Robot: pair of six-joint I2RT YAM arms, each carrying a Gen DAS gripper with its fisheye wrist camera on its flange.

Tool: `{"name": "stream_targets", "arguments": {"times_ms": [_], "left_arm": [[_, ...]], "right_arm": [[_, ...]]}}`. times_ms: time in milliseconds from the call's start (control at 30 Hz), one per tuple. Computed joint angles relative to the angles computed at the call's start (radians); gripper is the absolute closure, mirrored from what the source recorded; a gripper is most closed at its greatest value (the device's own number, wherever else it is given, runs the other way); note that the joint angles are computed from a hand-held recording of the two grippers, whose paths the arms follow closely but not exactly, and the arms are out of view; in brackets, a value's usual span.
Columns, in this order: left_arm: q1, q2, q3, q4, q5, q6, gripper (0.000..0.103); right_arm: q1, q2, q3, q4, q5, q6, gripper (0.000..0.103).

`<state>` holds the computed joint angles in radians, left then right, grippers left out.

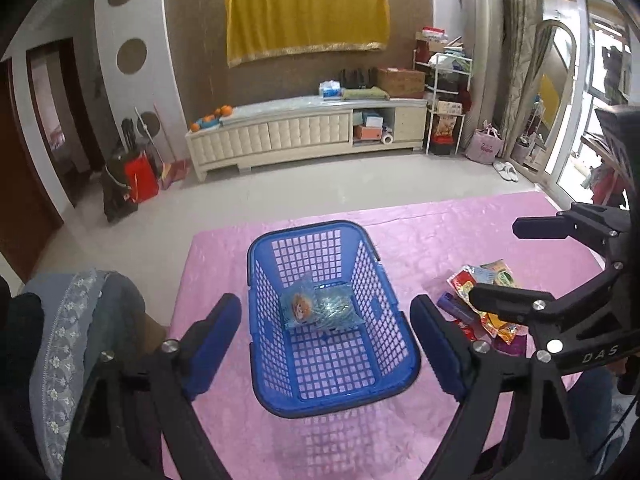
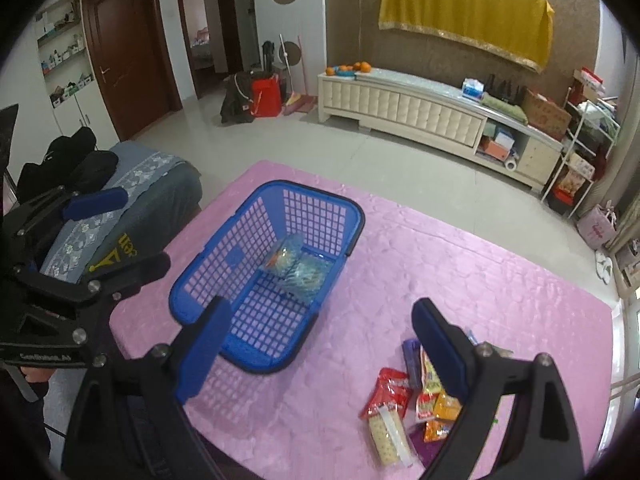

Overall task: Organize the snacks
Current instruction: 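Move both open grippers back from the basket to the snack pile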

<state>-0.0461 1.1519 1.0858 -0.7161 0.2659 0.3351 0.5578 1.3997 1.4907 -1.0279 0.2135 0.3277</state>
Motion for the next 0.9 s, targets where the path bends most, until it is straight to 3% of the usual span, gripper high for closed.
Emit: {"name": "stream_targets", "arguments": {"times_ms": [167, 367, 533, 733, 900], "left_arm": [[-0.032, -0.07, -0.043, -0.036, 0.008, -0.01, 0.018], [-0.156, -0.169, -0.117, -0.041, -0.084, -0.07, 0.018], [-0.272, -0.22, -0.19, -0.021, -0.149, -0.143, 0.018], [-0.438, -0.24, -0.275, 0.019, -0.239, -0.243, 0.018], [-0.529, -0.21, -0.345, 0.084, -0.236, -0.343, 0.018]], "right_arm": [[0.027, -0.078, -0.055, -0.034, 0.016, 0.041, 0.009], [0.049, -0.195, -0.136, -0.072, 0.065, 0.1, 0.009], [0.058, -0.288, -0.215, -0.107, 0.099, 0.135, 0.009], [0.058, -0.451, -0.382, -0.055, 0.161, 0.157, 0.009], [0.052, -0.523, -0.505, -0.058, 0.241, 0.143, 0.009]]}}
